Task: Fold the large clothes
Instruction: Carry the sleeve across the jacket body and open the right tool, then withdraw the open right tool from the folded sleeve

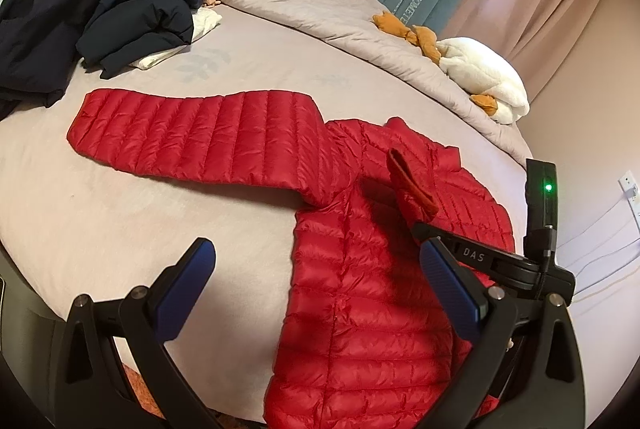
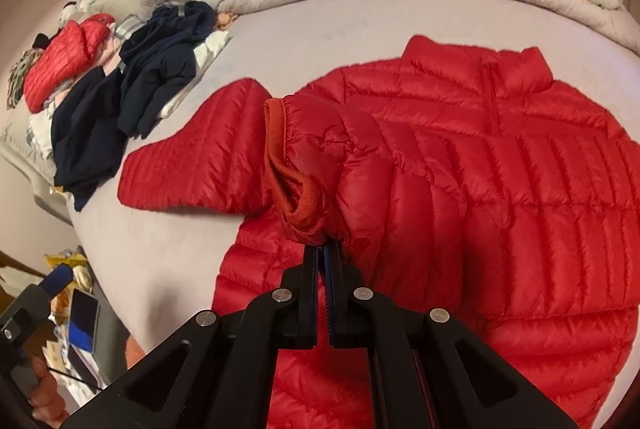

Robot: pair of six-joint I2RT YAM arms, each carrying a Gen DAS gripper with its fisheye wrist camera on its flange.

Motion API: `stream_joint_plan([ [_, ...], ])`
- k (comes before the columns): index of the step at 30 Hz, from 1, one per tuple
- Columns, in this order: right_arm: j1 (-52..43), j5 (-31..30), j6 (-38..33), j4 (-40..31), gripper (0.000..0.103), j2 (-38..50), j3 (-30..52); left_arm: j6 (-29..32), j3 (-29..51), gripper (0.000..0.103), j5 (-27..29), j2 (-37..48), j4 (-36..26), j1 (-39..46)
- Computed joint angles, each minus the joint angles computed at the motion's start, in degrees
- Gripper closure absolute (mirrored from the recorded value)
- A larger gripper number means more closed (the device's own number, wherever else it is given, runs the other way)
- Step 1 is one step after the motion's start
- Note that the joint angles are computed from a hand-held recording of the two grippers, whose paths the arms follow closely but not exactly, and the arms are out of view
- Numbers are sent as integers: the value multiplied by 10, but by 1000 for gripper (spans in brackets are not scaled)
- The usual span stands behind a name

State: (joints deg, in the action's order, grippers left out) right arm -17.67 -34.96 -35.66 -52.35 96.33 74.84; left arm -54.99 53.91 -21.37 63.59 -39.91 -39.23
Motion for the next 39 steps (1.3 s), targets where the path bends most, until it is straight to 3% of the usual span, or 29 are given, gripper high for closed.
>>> stream_joint_plan([
  [10, -14, -7, -19, -39, 98, -1, 14, -4, 8, 1, -10, 3, -12, -4],
  [12, -31, -20, -29, -55, 89, -10, 22, -4, 11, 1, -11, 4, -13, -6],
  [14, -50, -36, -35, -62, 61, -21, 25, -2, 14, 1, -14, 5, -13, -9],
  [15, -60, -48, -38, -67, 57, -27, 27, -1, 16, 1, -15, 6, -14, -9],
  [25, -172, -126, -60, -111, 38, -59, 61, -1, 36, 1, -27, 20, -21, -29],
  [28, -196, -144, -55, -112, 27, -65, 62, 0, 40, 1, -31, 22, -22, -33],
  [31, -215, -157, -41, -89, 22, -89, 44, 0, 44, 1, -32, 26, -24, -35],
  [34, -236, -173, -31, -62, 8, -117, 19, 2, 49, 1, -32, 30, -24, -36],
  [39, -262, -196, -51, -84, 7, -112, 21, 8, 55, 1, -28, 39, -20, -35],
])
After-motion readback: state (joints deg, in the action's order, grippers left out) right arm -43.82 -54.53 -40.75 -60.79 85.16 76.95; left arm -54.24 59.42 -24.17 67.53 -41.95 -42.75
